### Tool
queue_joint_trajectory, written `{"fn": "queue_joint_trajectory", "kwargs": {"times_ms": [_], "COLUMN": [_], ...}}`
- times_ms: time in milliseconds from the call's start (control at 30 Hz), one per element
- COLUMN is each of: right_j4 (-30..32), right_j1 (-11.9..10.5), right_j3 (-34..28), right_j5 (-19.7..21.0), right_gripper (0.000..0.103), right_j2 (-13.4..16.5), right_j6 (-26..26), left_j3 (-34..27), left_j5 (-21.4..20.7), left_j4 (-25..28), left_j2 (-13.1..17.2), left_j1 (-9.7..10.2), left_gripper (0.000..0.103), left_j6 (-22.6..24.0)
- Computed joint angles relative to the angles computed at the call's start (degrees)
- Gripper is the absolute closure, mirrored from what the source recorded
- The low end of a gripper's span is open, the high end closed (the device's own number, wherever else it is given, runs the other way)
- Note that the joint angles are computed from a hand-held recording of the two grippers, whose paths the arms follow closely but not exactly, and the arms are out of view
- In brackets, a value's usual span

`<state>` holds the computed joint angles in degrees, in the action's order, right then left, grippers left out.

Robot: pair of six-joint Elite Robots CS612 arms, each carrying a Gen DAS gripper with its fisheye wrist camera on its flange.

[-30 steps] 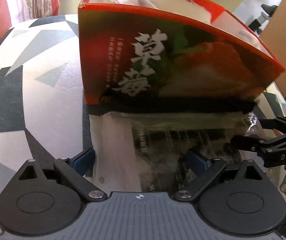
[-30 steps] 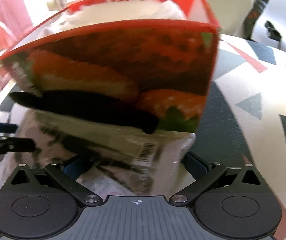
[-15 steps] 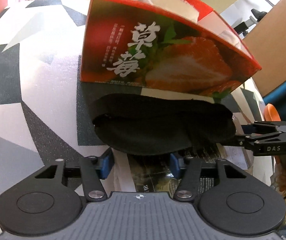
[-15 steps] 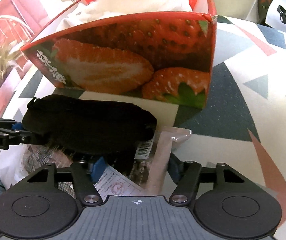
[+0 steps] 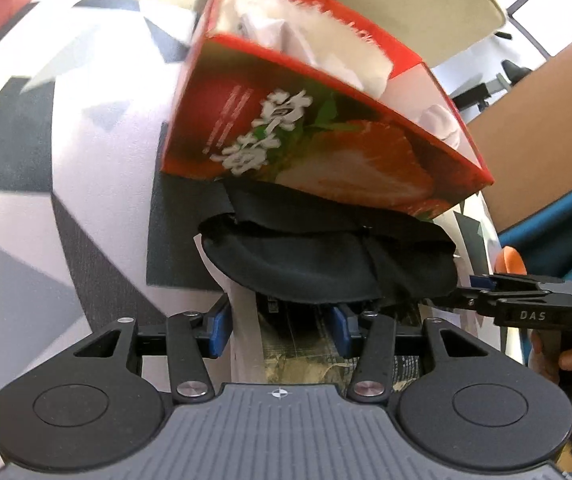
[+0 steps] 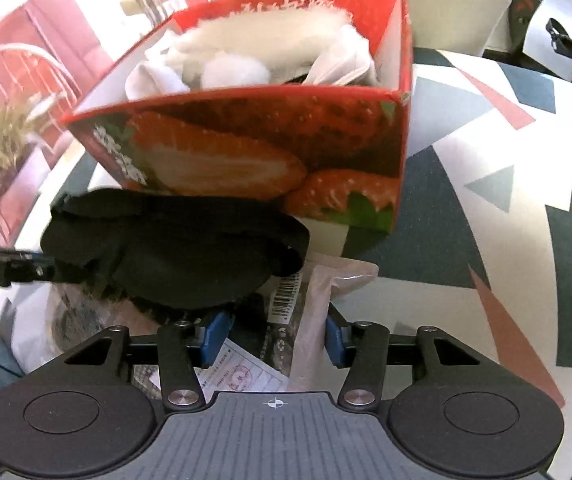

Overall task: Organize soft objects
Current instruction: 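Close both grippers on the clear plastic package, then lift the clear plastic package with both grippers above the red box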

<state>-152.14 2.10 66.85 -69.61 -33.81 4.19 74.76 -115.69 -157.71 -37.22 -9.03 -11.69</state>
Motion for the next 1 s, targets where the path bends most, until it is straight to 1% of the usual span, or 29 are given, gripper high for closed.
{"fn": "queue_joint_trajectory", "kwargs": {"times_ms": [33,67,133,200,267,433,467,533,567,600,667,767,867,1000], "right_j4": [0.25,0.69,-2.34,-4.47,-5.22,-3.94,-3.38,-2.78,-2.38,-2.11,-2.68,-3.88,-5.71,-7.25], "right_j1": [-0.21,-0.33,-0.51,-0.63,-0.51,0.09,0.44,0.69,0.77,0.81,0.86,0.78,0.50,0.10], "right_j3": [-0.19,-0.49,0.45,1.19,1.36,1.12,0.40,0.19,0.19,0.16,0.64,1.53,1.86,1.40], "right_j5": [0.76,1.29,1.62,1.43,0.70,-1.63,-2.60,-3.51,-4.11,-4.58,-5.78,-6.75,-7.51,-6.06], "right_gripper": [0.057,0.059,0.059,0.061,0.064,0.064,0.064,0.064,0.064,0.063,0.062,0.061,0.059,0.059], "right_j2": [0.05,0.17,-0.21,-0.54,-0.66,-0.06,0.65,1.17,1.41,1.57,1.46,0.70,0.17,0.09], "right_j6": [0.85,1.59,1.49,0.48,-0.62,-1.89,-1.79,-1.71,-1.63,-1.41,-1.12,-1.73,-2.27,-1.18], "left_j3": [-0.13,0.36,1.00,1.15,0.82,0.30,0.45,0.33,0.21,0.22,0.40,1.09,1.01,-0.96], "left_j5": [-0.03,0.03,0.14,-0.29,0.15,1.92,2.30,3.23,3.35,3.83,3.33,2.11,1.73,0.55], "left_j4": [0.15,-1.06,-4.12,-5.39,-4.71,-1.59,-0.94,-0.33,-0.13,0.05,-0.41,-2.48,-5.60,-8.25], "left_j2": [0.10,-0.08,-0.29,-0.40,-0.22,0.52,0.55,0.86,0.97,0.92,0.73,0.22,0.22,1.33], "left_j1": [-0.05,-0.06,-0.12,0.15,0.14,-0.52,-0.57,-0.76,-0.73,-0.70,-0.35,0.50,1.16,1.48], "left_gripper": [0.052,0.052,0.052,0.052,0.052,0.052,0.050,0.044,0.038,0.036,0.035,0.035,0.037,0.040], "left_j6": [-0.39,-0.19,0.18,-0.72,-0.50,0.92,1.31,1.66,1.37,0.90,0.74,0.65,-1.73,-5.84]}}
